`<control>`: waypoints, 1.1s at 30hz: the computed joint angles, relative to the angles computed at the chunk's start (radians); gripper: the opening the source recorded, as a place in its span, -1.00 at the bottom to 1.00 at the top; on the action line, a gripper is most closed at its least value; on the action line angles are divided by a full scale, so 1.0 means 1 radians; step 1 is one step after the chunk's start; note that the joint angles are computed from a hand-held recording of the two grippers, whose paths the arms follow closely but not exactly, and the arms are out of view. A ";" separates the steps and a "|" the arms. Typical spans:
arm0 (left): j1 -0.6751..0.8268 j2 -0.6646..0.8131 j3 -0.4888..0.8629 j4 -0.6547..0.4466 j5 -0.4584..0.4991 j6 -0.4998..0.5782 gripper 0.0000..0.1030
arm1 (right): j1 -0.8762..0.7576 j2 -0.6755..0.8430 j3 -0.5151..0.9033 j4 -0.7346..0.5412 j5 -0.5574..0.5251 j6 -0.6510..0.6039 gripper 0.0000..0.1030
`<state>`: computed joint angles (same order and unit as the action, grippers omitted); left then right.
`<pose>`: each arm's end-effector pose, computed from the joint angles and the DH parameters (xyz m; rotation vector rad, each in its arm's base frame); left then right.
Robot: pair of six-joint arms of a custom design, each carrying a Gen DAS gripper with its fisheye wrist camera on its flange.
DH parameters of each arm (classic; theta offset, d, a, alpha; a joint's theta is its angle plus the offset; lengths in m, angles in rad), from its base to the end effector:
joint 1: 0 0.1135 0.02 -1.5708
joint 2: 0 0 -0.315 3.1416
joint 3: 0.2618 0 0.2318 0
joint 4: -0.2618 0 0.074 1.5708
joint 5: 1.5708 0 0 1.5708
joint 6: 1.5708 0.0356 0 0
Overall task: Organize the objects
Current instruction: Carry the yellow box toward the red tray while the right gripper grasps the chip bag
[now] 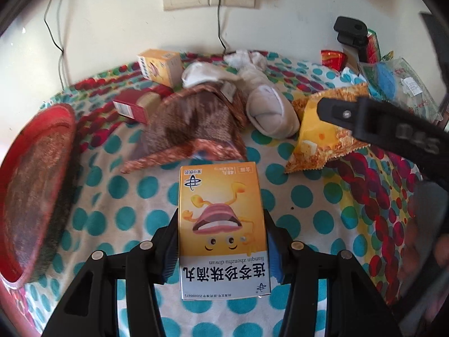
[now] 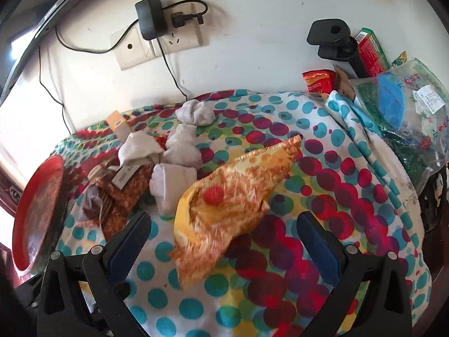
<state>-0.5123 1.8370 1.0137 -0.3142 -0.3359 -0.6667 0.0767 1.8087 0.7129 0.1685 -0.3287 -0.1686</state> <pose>0.3058 -0.1585 0.1963 -0.2971 2.5837 0.0482 0.3128 0.0356 0.1618 -0.4362 2.4262 0.3701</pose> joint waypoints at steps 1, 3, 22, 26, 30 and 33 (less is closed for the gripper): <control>0.002 -0.015 -0.011 0.005 0.000 0.003 0.02 | 0.013 0.015 0.006 0.006 0.030 0.010 1.00; 0.005 -0.045 -0.029 0.006 -0.007 0.007 0.02 | 0.016 0.038 0.003 0.031 0.027 0.023 0.98; 0.217 -0.339 -0.283 -0.009 -0.007 0.079 0.02 | -0.008 0.044 -0.065 0.099 -0.045 0.080 0.00; 0.326 -0.392 -0.322 -0.022 0.024 0.131 0.02 | 0.004 0.032 -0.123 0.212 0.023 0.129 -0.01; 0.482 -0.463 -0.351 -0.048 0.078 0.214 0.02 | 0.015 0.031 -0.156 0.299 0.067 0.101 -0.01; 0.588 -0.503 -0.350 -0.065 0.101 0.286 0.02 | 0.016 0.042 -0.153 0.323 0.077 0.096 -0.01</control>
